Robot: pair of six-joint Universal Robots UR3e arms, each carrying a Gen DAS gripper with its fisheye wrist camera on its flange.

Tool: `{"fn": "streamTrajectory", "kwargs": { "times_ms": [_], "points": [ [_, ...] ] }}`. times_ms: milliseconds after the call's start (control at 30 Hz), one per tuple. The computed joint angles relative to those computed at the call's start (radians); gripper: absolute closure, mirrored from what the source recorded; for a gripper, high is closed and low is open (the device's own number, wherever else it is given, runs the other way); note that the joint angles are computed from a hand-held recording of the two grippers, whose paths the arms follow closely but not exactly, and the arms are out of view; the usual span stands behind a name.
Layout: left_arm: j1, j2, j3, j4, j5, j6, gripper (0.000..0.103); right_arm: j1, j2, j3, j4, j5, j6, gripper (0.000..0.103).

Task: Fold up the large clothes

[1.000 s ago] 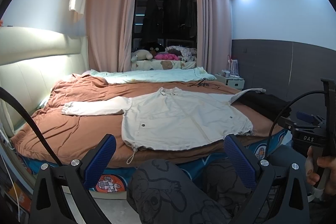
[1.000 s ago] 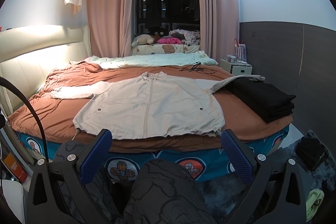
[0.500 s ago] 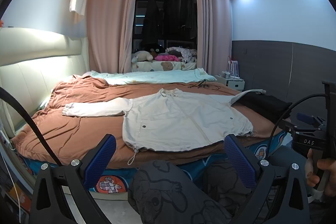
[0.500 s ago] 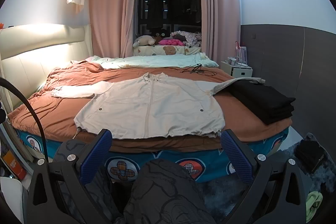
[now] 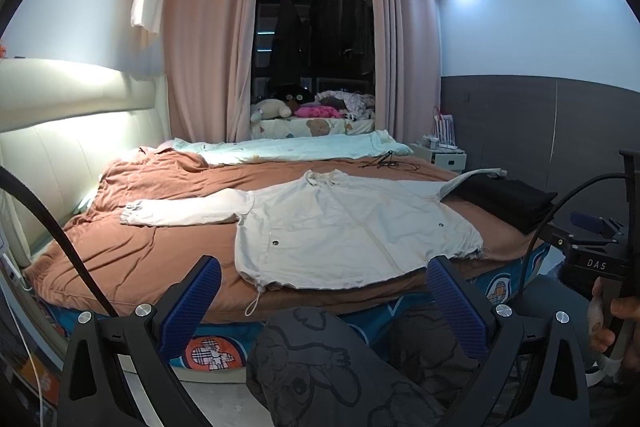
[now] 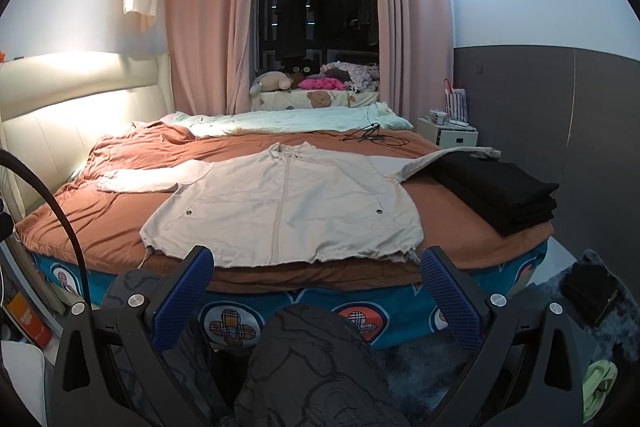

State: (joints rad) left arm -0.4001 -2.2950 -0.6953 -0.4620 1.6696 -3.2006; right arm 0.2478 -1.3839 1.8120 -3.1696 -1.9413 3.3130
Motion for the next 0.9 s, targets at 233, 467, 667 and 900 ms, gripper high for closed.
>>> {"fn": "streamTrajectory", "kwargs": {
  "times_ms": [233,467,667,900],
  "points": [
    [-0.003,-0.013,0.031,-0.03,0.004,0.01,0.0,-0.008,-0.01,-0.006,0.026,-0.034,0.006,0.0],
    [0.009,-0.016,0.033,-0.038,-0.004,0.023,0.0,-0.007,0.036,-0.119,0.137,-0.079,0.038,0.0],
    [0.012,-0.026,0.045,-0.043,0.027,0.014,0.0,-0.037,0.112,-0.238,0.152,-0.027,0.046,0.0],
    [0.017,-0.043,0.046,-0.035,0.056,-0.027,0.0,-0.132,0.19,-0.279,0.061,0.097,-0.011,0.0]
  ]
}}
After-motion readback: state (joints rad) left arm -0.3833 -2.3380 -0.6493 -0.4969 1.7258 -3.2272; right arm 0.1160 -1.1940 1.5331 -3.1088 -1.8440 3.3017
